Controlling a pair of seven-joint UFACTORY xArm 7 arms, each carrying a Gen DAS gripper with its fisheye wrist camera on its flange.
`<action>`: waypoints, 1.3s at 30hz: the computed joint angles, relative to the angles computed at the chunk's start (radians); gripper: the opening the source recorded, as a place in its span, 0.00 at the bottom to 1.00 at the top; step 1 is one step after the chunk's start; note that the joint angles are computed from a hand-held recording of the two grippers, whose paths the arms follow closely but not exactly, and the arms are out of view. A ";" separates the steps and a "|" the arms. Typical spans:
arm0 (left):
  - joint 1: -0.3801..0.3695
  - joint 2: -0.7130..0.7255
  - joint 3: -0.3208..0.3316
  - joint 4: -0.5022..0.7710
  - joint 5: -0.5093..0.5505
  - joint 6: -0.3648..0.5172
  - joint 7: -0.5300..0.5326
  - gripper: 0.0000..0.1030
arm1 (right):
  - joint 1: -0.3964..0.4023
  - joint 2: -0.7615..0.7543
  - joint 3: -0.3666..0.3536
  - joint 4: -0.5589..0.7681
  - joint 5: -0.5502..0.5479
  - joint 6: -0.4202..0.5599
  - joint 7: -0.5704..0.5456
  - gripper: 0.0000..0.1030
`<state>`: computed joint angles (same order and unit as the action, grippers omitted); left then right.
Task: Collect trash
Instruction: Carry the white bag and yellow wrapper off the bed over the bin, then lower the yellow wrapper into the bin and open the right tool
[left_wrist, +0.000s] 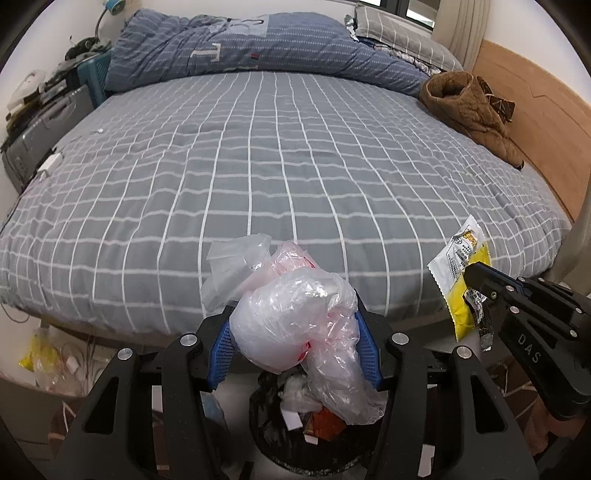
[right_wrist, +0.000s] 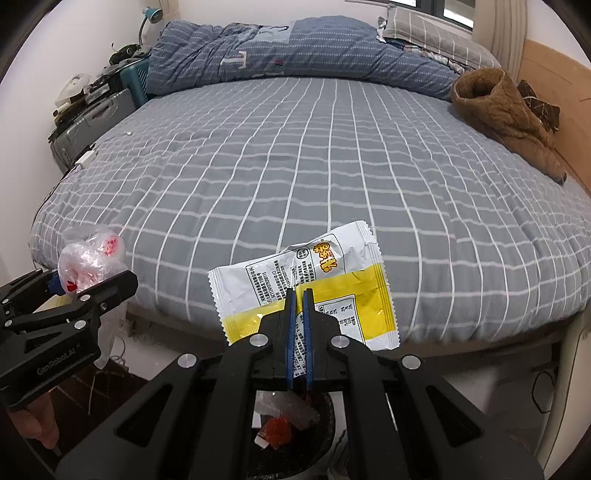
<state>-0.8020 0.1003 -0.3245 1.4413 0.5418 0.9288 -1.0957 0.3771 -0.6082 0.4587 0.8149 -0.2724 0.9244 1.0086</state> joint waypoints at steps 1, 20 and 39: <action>-0.002 -0.008 -0.002 -0.010 -0.007 0.006 -0.001 0.53 | 0.005 -0.004 0.003 -0.004 0.005 0.005 0.004 0.04; 0.054 -0.083 -0.047 -0.274 -0.173 -0.094 0.002 0.53 | 0.167 0.105 -0.015 -0.161 0.181 -0.109 0.071 0.03; 0.080 0.028 0.019 -0.323 -0.270 -0.134 0.074 0.53 | 0.211 0.461 -0.119 -0.068 0.206 -0.226 -0.022 0.05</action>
<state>-0.7215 0.1285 -0.3054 1.1182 0.2716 0.7951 -1.0221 0.5878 -0.1472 0.3394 0.7472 -0.0663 0.6982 0.9866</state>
